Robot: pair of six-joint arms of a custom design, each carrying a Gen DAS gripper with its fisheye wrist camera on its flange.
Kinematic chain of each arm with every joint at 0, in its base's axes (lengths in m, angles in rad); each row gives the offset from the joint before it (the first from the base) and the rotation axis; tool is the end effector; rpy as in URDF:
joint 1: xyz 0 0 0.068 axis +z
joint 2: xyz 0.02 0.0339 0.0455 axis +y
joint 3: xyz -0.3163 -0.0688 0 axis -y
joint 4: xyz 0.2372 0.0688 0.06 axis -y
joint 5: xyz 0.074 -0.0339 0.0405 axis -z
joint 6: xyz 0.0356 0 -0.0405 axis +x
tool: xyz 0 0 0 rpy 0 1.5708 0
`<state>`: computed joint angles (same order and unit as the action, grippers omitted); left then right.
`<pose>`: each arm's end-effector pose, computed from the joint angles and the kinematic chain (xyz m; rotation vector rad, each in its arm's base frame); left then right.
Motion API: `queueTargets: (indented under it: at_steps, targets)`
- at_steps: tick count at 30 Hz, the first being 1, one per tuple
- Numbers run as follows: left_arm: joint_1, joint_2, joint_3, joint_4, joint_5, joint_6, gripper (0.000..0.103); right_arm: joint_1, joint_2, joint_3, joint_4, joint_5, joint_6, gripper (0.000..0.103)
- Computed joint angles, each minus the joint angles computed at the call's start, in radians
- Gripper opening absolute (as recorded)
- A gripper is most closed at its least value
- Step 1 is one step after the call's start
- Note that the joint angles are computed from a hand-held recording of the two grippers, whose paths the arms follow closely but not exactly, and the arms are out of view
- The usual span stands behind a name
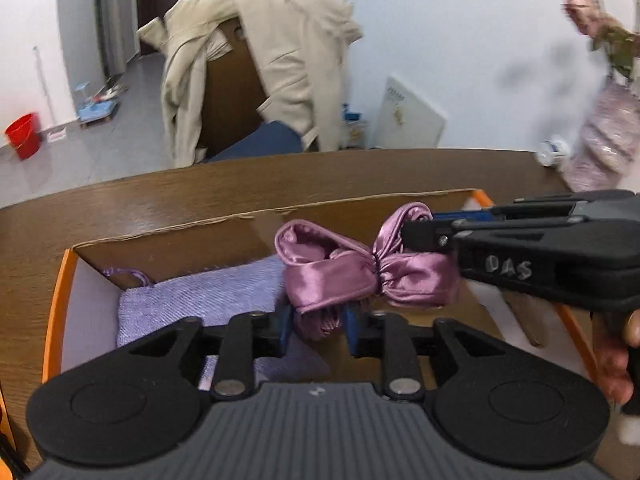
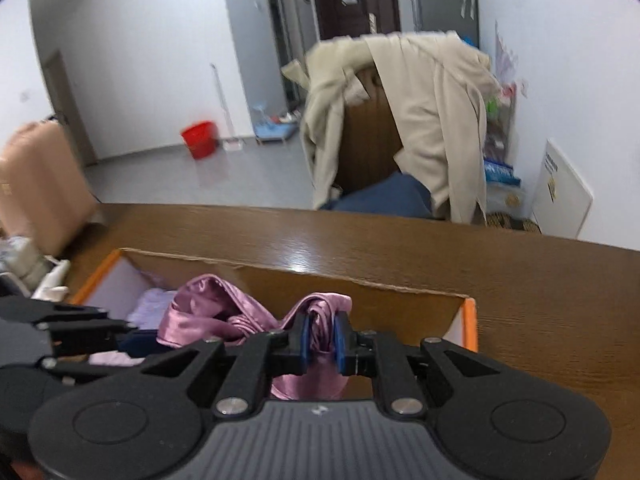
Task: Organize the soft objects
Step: 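Carry the scrunchie into the box with the right tool while the left tool carries a second scrunchie there, then close both tools on the yellow-and-white plush sheep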
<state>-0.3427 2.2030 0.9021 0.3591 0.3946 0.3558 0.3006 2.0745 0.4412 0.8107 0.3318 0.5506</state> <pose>0.3635 -0.1442 0.0696 0.9960 2.2657 -0.4884 0.2814 0.0751 0.0711 0.4427 2.2941 0.0223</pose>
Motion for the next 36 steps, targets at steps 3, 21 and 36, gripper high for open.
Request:
queueTargets:
  at_steps: [3, 21, 36]
  targets:
    - [0.010, -0.014, -0.013, 0.004, 0.027, 0.018, 0.050, -0.012, 0.056, 0.058, -0.036, -0.002, 0.007, 0.020]
    - [0.239, -0.547, -0.400, 0.005, 0.163, 0.129, 0.071, 0.318, -0.612, -0.155, -0.433, 0.290, 0.178, 0.049]
    - [1.226, -0.698, -0.397, -1.101, 0.703, 1.299, 0.090, 1.596, -0.370, 0.265, -2.012, 0.616, 1.879, 0.059]
